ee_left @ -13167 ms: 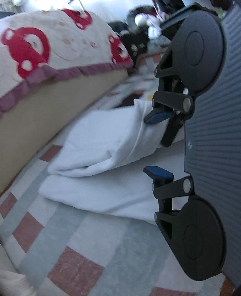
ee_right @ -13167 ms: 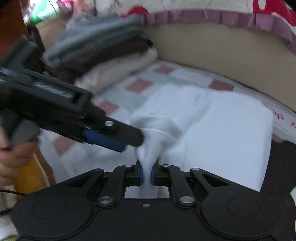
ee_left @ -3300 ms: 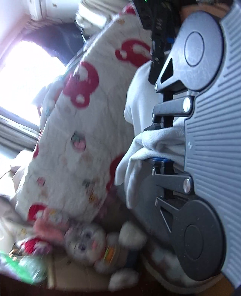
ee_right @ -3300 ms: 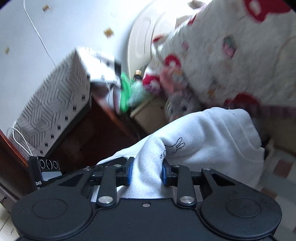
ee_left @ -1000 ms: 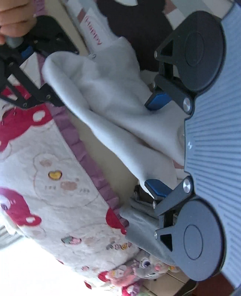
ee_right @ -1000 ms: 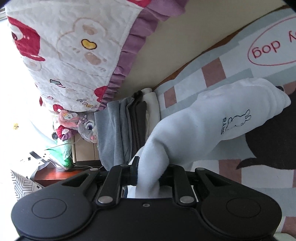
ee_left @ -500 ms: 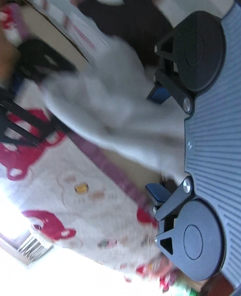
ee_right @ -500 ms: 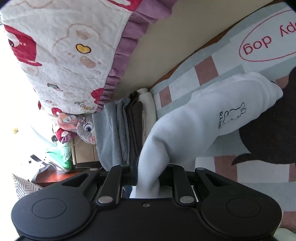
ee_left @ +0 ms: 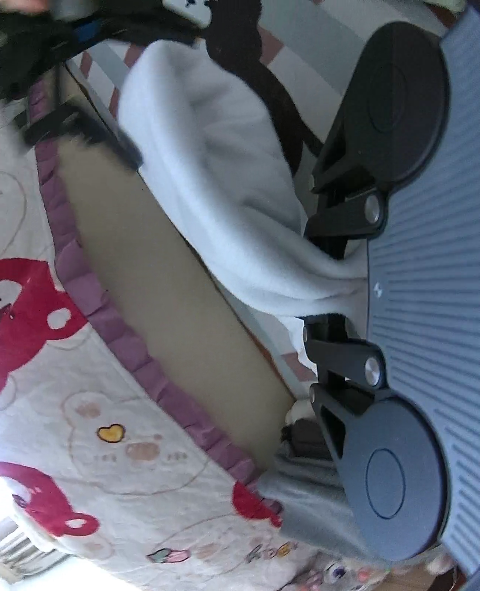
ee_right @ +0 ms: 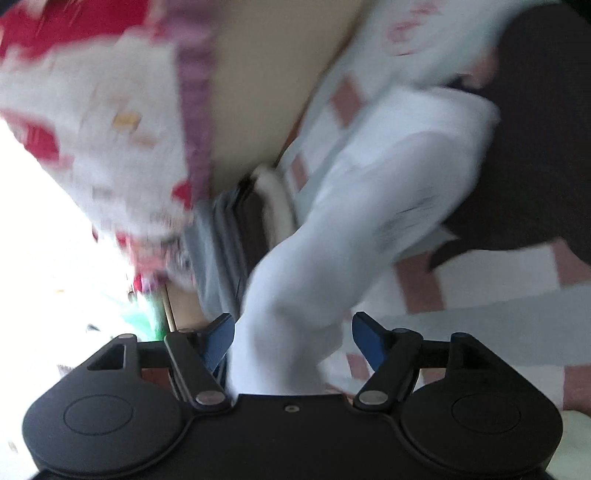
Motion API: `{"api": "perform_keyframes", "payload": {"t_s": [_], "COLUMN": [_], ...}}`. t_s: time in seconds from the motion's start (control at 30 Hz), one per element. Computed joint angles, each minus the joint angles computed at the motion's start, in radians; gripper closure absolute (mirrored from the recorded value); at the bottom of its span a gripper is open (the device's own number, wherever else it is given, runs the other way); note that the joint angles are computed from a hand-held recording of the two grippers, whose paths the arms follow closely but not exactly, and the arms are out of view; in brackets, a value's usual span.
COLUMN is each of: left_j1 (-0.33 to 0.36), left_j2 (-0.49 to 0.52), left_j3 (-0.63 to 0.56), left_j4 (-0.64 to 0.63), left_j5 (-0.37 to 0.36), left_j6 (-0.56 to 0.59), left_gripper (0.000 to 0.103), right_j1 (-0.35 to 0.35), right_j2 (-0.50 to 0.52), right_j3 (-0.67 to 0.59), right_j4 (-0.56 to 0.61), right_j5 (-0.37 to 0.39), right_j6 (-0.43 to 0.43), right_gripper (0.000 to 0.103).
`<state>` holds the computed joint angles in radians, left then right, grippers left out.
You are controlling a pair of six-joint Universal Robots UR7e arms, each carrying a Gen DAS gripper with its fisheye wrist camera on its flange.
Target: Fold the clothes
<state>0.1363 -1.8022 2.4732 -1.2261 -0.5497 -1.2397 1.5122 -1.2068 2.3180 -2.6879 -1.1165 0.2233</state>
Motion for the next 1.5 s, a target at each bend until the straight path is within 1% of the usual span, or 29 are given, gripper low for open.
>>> {"api": "perform_keyframes", "payload": {"t_s": [0.03, 0.07, 0.2, 0.23, 0.27, 0.3, 0.33, 0.37, 0.4, 0.43, 0.5, 0.63, 0.67, 0.73, 0.8, 0.9, 0.97, 1.03, 1.1, 1.13, 1.17, 1.2, 1.27, 1.33, 1.37, 1.4, 1.43, 1.47, 1.5], "left_j1": [-0.003, -0.005, -0.007, -0.005, -0.004, -0.005, -0.006, -0.008, -0.012, -0.022, -0.048, -0.125, -0.153, -0.211, -0.281, -0.402, -0.46, -0.471, -0.436, -0.425, -0.426, -0.435, -0.463, -0.496, -0.511, -0.522, -0.531, -0.525, -0.509], "left_j2": [-0.008, -0.012, -0.018, -0.025, -0.033, -0.044, -0.056, -0.068, -0.082, -0.099, -0.123, -0.143, -0.142, -0.151, -0.167, -0.198, -0.208, -0.193, -0.14, -0.126, -0.129, -0.148, -0.208, -0.294, -0.348, -0.412, -0.476, -0.53, -0.575], "left_j3": [0.005, 0.01, 0.023, 0.026, 0.03, 0.033, 0.037, 0.04, 0.042, 0.042, 0.031, -0.013, -0.029, -0.066, -0.11, -0.179, -0.224, -0.272, -0.312, -0.327, -0.347, -0.369, -0.405, -0.41, -0.408, -0.403, -0.401, -0.403, -0.411], "left_j4": [-0.009, -0.019, -0.054, -0.062, -0.068, -0.074, -0.078, -0.079, -0.068, -0.038, 0.066, 0.319, 0.402, 0.555, 0.711, 0.935, 1.068, 1.201, 1.336, 1.406, 1.478, 1.544, 1.648, 1.701, 1.709, 1.702, 1.701, 1.696, 1.682], "left_j5": [-0.003, -0.004, -0.012, -0.013, -0.016, -0.022, -0.028, -0.033, -0.035, -0.036, -0.037, -0.046, -0.052, -0.08, -0.129, -0.232, -0.297, -0.337, -0.342, -0.341, -0.344, -0.354, -0.394, -0.442, -0.473, -0.51, -0.548, -0.577, -0.594], "left_j6": [0.009, 0.021, 0.054, 0.063, 0.068, 0.07, 0.071, 0.07, 0.058, 0.03, -0.077, -0.321, -0.398, -0.553, -0.705, -0.879, -0.93, -0.95, -0.934, -0.947, -0.985, -1.036, -1.12, -1.114, -1.084, -1.032, -0.986, -0.945, -0.922], "left_gripper": [0.088, 0.087, 0.087, 0.087, 0.087, 0.087, 0.087, 0.087, 0.087, 0.087, 0.087, 0.087, 0.088, 0.087, 0.087, 0.087, 0.087, 0.085, 0.085, 0.085, 0.085, 0.082, 0.076, 0.073, 0.073, 0.07, 0.07, 0.069, 0.069], "right_j1": [-0.034, -0.07, -0.131, -0.133, -0.126, -0.116, -0.109, -0.1, -0.083, -0.064, -0.013, 0.162, 0.201, 0.274, 0.342, 0.436, 0.504, 0.569, 0.633, 0.656, 0.674, 0.682, 0.691, 0.683, 0.674, 0.663, 0.654, 0.65, 0.656], "right_j2": [0.012, 0.039, 0.161, 0.189, 0.215, 0.239, 0.26, 0.28, 0.288, 0.292, 0.278, 0.226, 0.221, 0.22, 0.225, 0.256, 0.284, 0.314, 0.369, 0.4, 0.432, 0.473, 0.562, 0.648, 0.696, 0.745, 0.794, 0.832, 0.861], "right_j3": [0.028, 0.048, 0.066, 0.056, 0.035, 0.012, -0.013, -0.032, -0.039, -0.043, -0.042, -0.099, -0.116, -0.151, -0.191, -0.262, -0.316, -0.381, -0.461, -0.498, -0.535, -0.573, -0.66, -0.719, -0.751, -0.787, -0.827, -0.852, -0.868], "right_j4": [-0.054, -0.107, -0.313, -0.349, -0.369, -0.376, -0.367, -0.359, -0.366, -0.376, -0.417, -0.388, -0.38, -0.369, -0.357, -0.34, -0.326, -0.304, -0.32, -0.339, -0.37, -0.409, -0.488, -0.569, -0.569, -0.553, -0.531, -0.498, -0.456], "right_j5": [0.018, 0.042, 0.081, 0.07, 0.037, 0.001, -0.018, -0.025, -0.034, -0.045, -0.07, -0.18, -0.192, -0.2, -0.202, -0.174, -0.163, -0.163, -0.152, -0.138, -0.109, -0.065, 0.029, 0.111, 0.121, 0.122, 0.118, 0.071, -0.017], "right_j6": [0.01, 0.024, 0.148, 0.166, 0.187, 0.207, 0.203, 0.175, 0.129, 0.077, -0.027, -0.355, -0.396, -0.424, -0.453, -0.468, -0.486, -0.51, -0.544, -0.558, -0.559, -0.55, -0.522, -0.509, -0.466, -0.411, -0.354, -0.307, -0.281], "right_gripper": [0.014, 0.011, 0.011, 0.01, 0.009, 0.009, 0.01, 0.026, 0.039, 0.063, 0.069, 0.071, 0.071, 0.071, 0.071, 0.071, 0.071, 0.071, 0.071, 0.071, 0.071, 0.071, 0.071, 0.069, 0.066, 0.065, 0.064, 0.064, 0.063]}}
